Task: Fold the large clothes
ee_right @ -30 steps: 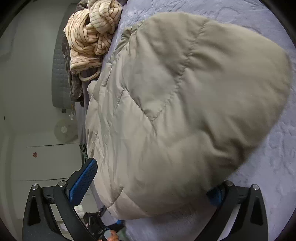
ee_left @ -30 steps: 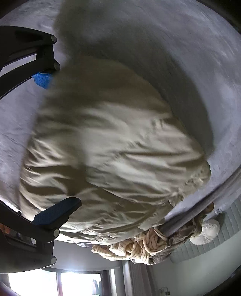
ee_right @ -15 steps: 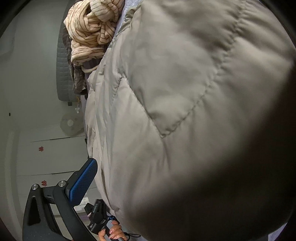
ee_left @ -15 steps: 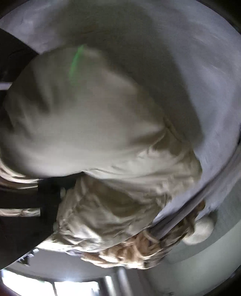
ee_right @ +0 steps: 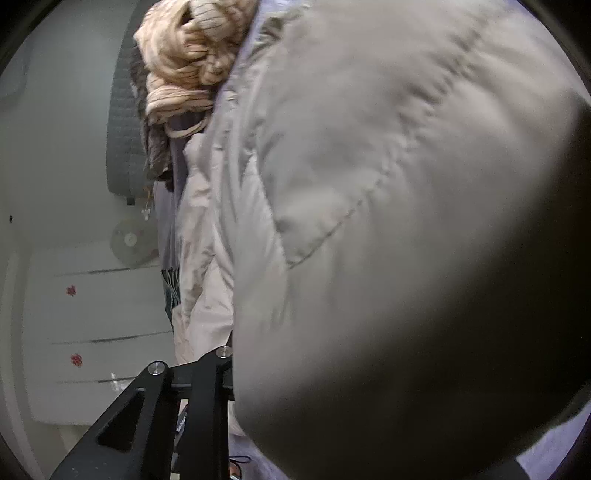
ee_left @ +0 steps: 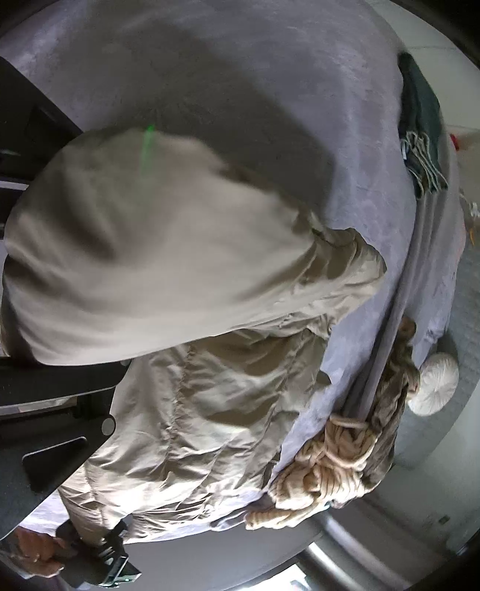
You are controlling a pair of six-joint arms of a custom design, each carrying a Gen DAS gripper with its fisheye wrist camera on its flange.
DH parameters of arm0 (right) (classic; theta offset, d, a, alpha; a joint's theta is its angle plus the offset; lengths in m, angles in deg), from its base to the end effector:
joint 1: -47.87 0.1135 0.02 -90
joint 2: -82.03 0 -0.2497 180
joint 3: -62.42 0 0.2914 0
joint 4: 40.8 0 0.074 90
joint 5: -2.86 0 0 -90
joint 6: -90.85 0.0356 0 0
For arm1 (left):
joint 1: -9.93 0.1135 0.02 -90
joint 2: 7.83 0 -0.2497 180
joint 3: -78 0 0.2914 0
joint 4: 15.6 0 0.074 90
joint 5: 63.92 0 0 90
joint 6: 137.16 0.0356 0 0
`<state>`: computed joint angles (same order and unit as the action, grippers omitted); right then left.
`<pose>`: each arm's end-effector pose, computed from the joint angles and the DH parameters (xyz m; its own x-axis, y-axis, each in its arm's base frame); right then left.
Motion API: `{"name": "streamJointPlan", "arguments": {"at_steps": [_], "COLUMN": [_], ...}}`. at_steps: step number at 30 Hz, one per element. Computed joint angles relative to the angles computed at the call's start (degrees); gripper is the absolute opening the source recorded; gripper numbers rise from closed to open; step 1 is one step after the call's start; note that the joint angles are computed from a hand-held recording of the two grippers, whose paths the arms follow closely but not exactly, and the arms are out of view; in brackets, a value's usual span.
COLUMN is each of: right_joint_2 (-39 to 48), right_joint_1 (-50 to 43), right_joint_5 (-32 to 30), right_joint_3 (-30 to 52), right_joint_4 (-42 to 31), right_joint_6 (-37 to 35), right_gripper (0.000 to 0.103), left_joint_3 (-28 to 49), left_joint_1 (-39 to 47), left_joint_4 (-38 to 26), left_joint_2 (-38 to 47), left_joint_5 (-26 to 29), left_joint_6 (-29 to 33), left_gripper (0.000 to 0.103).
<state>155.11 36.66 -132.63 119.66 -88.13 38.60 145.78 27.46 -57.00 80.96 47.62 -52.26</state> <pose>0.2721 -0.0280 0.1845 -0.8020 0.5965 0.0327 0.3940 0.4870 0.7795 0.3247 0.0889 0.1637 -0.8313 -0.3493 -0.4324 -0.1927 0.9107 -0.3653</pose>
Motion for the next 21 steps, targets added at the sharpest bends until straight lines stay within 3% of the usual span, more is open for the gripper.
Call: {"name": "streamJointPlan", "arguments": {"at_steps": [13,21], "right_joint_2": [-17.95,-25.81], "right_joint_1": [-1.59,-12.02], "right_joint_5": [2.13,-0.93], "right_joint_3": [-5.56,-7.58], "right_joint_4": [-18.19,-40.03], "right_joint_6": [-4.41,-22.62], "right_gripper": [0.026,0.026], "left_joint_3": [-6.52,-16.42], "left_joint_1": [8.03,14.78], "left_joint_4": [-16.11,-30.73], "left_joint_2": [-13.43,-30.26], "left_joint_5": [5.67,3.63], "left_joint_6": [15.74,25.29], "left_gripper": [0.021,0.021]}}
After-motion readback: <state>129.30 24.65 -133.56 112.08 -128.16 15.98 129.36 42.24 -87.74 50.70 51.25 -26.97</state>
